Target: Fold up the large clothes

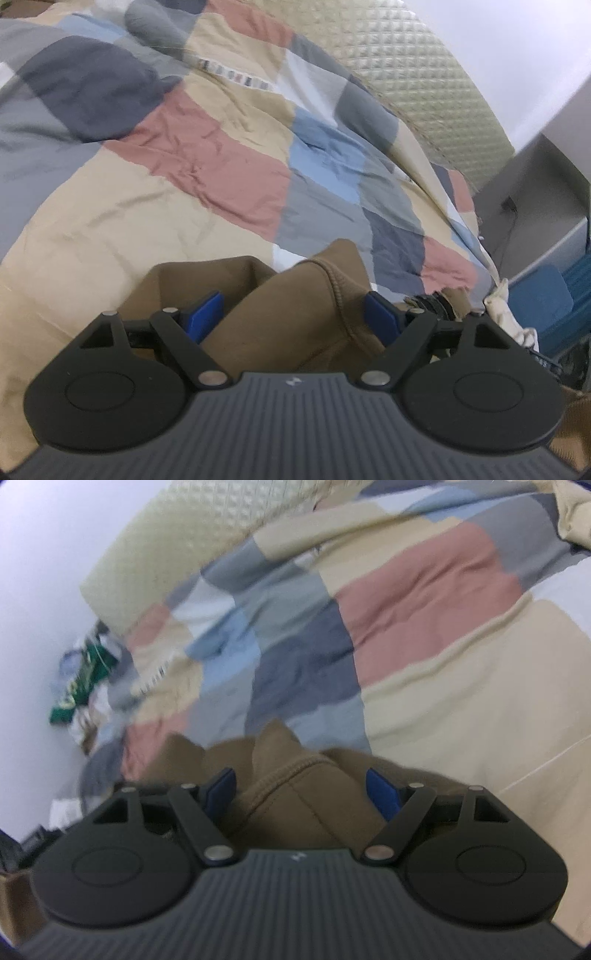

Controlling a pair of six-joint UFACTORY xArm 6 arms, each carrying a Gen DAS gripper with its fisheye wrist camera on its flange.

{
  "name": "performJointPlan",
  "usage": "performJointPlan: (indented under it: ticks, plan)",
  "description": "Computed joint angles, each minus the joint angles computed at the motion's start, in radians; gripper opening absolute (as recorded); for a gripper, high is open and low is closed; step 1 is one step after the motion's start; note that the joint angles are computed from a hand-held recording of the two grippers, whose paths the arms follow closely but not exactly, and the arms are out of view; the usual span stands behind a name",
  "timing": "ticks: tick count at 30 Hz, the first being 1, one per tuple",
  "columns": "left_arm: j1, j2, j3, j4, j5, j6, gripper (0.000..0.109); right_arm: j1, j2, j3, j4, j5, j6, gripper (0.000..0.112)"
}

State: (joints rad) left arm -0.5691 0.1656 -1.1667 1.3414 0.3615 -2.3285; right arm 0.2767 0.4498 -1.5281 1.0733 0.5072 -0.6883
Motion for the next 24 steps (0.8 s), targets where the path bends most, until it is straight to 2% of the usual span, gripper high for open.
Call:
performJointPlan:
  ticks: [3,6,8,9,10,11,13,16,19,22,24]
  plan:
    - [-0.006,0.011,-0.014,0.005,-0.019,0.035,0.073,-0.007,-0.009,0.01,0.019,0.013,-0.018,0.078]
    - [-0.028,0.023,-0.031,-0.039,0.011,0.12,0.059,-0.015,-0.021,0.019,0.046,0.049,-0.053,0.062]
    - [-0.042,0.021,-0.033,-0.055,0.032,0.157,0.033,-0.01,-0.036,0.031,0.043,0.055,-0.084,0.043]
    - [-0.052,0.018,-0.034,-0.05,0.053,0.154,0.025,-0.007,-0.047,0.041,0.035,0.056,-0.099,0.035]
    - [-0.067,0.012,-0.034,-0.067,0.095,0.161,0.011,0.001,-0.062,0.056,0.032,0.045,-0.124,0.023]
    - [-0.078,0.001,-0.027,-0.052,0.129,0.134,0.008,0.011,-0.08,0.077,0.054,0.009,-0.167,0.017]
    - [-0.089,-0.043,0.009,0.041,0.163,0.003,0.006,0.025,-0.119,0.112,0.149,-0.045,-0.276,0.015]
    - [-0.111,-0.135,0.08,0.165,0.231,-0.179,0.006,0.013,-0.182,0.143,0.376,-0.078,-0.451,0.014]
    - [-0.144,-0.22,0.147,0.273,0.317,-0.338,0.005,-0.035,-0.237,0.167,0.646,-0.048,-0.657,0.014]
    - [-0.182,-0.286,0.2,0.419,0.415,-0.524,0.005,-0.064,-0.268,0.189,0.822,-0.01,-0.796,0.013]
    - [-0.192,-0.296,0.199,0.443,0.455,-0.553,0.005,-0.069,-0.268,0.184,0.945,0.019,-0.916,0.013]
